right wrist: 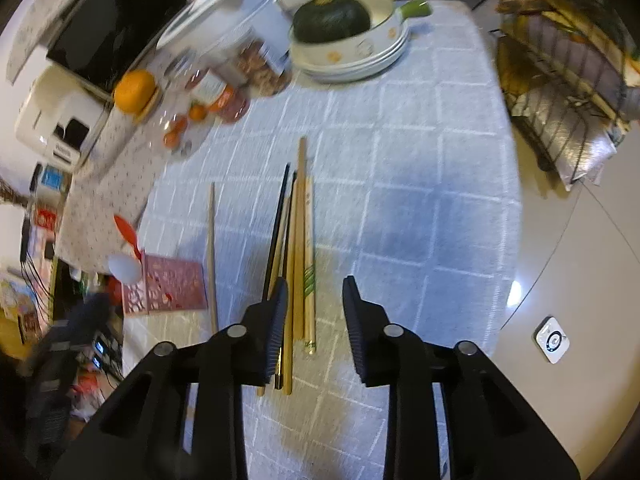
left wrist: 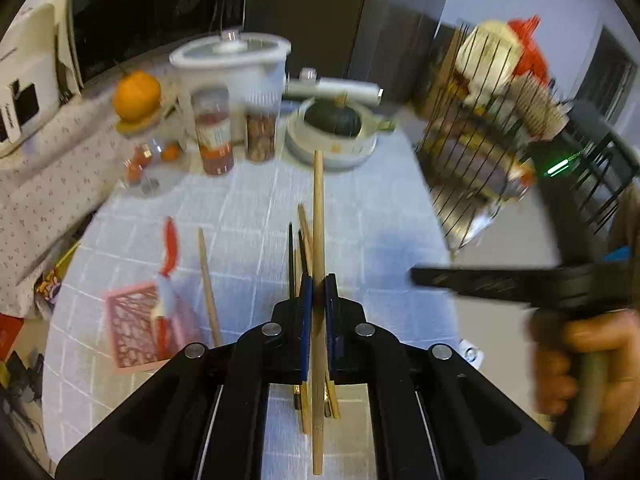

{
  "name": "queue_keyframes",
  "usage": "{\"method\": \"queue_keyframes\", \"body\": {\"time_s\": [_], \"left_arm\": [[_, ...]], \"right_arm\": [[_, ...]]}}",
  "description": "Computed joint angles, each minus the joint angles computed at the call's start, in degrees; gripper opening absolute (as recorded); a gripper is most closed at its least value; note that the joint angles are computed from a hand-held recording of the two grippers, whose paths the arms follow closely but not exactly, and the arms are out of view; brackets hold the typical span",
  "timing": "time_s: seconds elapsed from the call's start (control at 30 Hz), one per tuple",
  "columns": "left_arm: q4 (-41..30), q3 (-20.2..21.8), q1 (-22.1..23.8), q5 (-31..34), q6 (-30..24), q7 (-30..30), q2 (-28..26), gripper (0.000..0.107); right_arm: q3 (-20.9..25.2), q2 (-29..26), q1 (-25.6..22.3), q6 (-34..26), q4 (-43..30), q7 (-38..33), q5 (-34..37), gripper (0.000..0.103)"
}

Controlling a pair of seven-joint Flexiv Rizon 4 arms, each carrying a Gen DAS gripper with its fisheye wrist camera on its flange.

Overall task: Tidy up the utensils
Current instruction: 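Lift the single wooden chopstick upright with the left gripper toward the basket, then grasp a wooden chopstick with right gripper while left holds its chopstick up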

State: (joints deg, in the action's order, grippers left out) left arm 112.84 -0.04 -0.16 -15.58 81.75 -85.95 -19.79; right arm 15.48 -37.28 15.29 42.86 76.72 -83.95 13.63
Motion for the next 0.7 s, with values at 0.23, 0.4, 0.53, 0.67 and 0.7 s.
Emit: {"method": "queue_keyframes", "body": {"time_s": [0.23, 0.4, 0.53, 0.67, 0.7], "left_arm": [[9.9, -13.4, 10.5, -23.1, 6.7, 18.1, 9.9, 0.005], [12.0, -19.1, 12.5, -48.7, 9.9, 36.3, 13.2, 0.005], [11.7, -17.2, 10.3, -57.9, 11.4, 44.0, 14.2, 0.005], [10.7, -14.2, 8.3, -65.2, 11.7, 49.6, 13.7, 0.005], [10.7, -13.3, 7.9, -65.2, 11.6, 49.7, 13.6, 0.005]], "right_arm": [[2.1, -2.3, 1.1, -1.4, -2.2, -2.9, 1.4, 0.026], [2.6, -6.0, 4.3, -4.1, -6.2, -4.0, 1.1, 0.028], [1.5, -9.7, 8.1, -5.2, -10.1, -3.7, -1.7, 0.028], [1.6, -14.1, 10.7, -5.4, -15.0, -3.5, -2.9, 0.028], [1.6, -14.7, 11.0, -5.6, -15.9, -3.4, -3.0, 0.028]]}}
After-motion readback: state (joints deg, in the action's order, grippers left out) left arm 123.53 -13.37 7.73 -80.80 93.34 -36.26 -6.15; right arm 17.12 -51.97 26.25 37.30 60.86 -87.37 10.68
